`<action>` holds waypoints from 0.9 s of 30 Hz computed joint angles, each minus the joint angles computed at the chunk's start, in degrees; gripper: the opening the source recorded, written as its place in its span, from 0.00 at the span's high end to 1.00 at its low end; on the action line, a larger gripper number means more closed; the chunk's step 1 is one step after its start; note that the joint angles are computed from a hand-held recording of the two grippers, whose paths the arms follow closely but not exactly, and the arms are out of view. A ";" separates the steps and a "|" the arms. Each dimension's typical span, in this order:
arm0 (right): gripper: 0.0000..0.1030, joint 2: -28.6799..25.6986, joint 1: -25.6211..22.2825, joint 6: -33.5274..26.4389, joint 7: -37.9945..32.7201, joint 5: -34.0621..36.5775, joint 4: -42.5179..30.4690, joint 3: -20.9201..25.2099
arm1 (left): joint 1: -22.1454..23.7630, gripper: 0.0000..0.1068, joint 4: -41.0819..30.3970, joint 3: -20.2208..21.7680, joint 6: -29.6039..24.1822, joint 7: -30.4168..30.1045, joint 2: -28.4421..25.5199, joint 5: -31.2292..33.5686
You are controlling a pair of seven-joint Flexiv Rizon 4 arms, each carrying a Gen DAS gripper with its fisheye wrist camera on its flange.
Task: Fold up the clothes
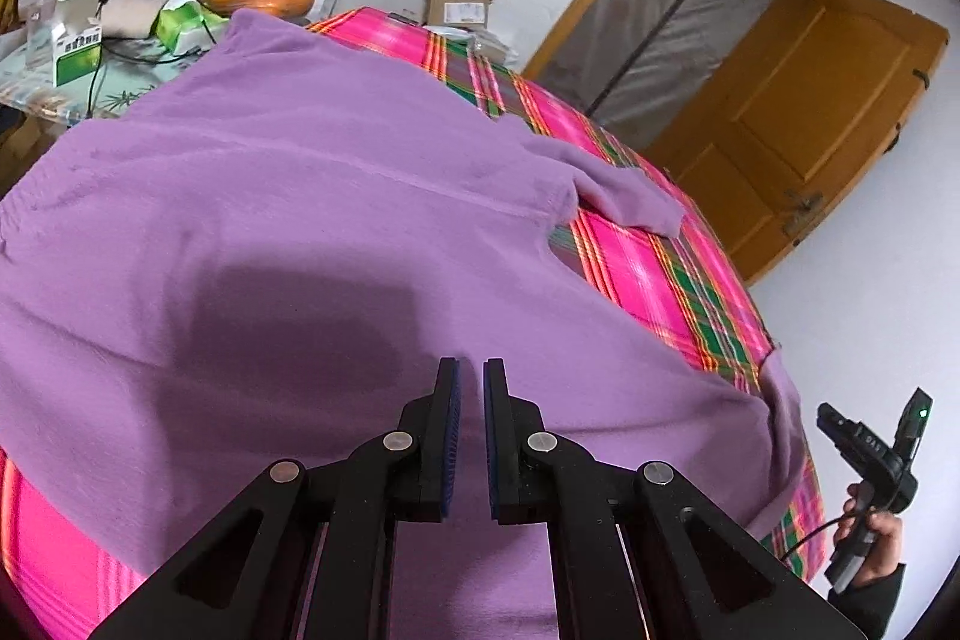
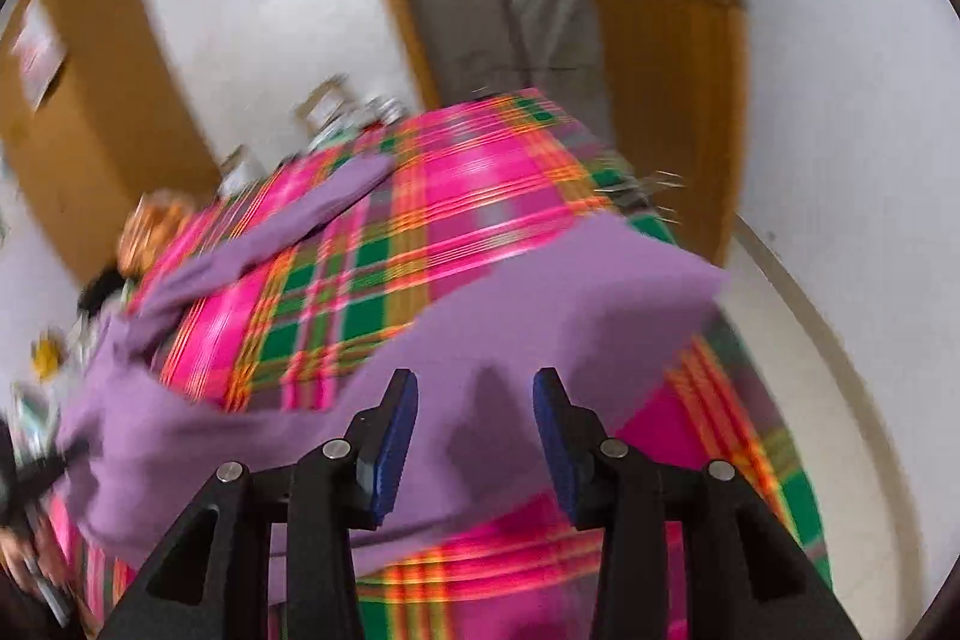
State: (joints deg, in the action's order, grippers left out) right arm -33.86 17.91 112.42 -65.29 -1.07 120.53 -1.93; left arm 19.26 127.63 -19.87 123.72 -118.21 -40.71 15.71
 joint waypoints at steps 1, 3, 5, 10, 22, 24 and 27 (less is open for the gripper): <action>0.59 -0.23 -1.61 -0.07 1.27 0.49 0.00 0.84 | -0.54 0.95 -0.03 0.33 -0.20 0.09 0.04 -0.38; 0.58 -0.74 -4.94 -0.31 4.07 1.07 -0.08 2.47 | -1.54 0.95 0.11 0.99 -0.57 0.20 0.27 -1.27; 0.58 -1.81 -9.81 -0.75 6.94 -0.17 -0.78 5.48 | -2.52 0.95 0.36 1.63 -0.85 0.23 0.54 -2.25; 0.57 -4.96 -17.45 -1.50 10.91 -5.83 -4.45 9.30 | -5.59 0.95 0.45 3.19 -0.34 0.02 0.61 -4.70; 0.80 -12.66 -29.49 -9.58 11.53 -12.66 -15.95 19.85 | -12.00 0.95 -0.17 6.13 -2.71 0.80 1.97 -10.13; 0.91 -11.28 -27.17 -7.23 11.35 -11.94 -14.14 16.93 | -12.28 0.95 -0.63 5.87 -3.53 1.41 2.05 -10.22; 0.95 -9.87 -27.56 -3.00 11.21 -12.68 -11.22 16.77 | -12.34 0.95 -1.40 4.99 -4.57 2.43 1.86 -9.92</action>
State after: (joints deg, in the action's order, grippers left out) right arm -43.72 -9.66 109.42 -54.07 -13.75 109.31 14.83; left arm 6.92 126.23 -14.88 119.15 -115.78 -38.84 5.79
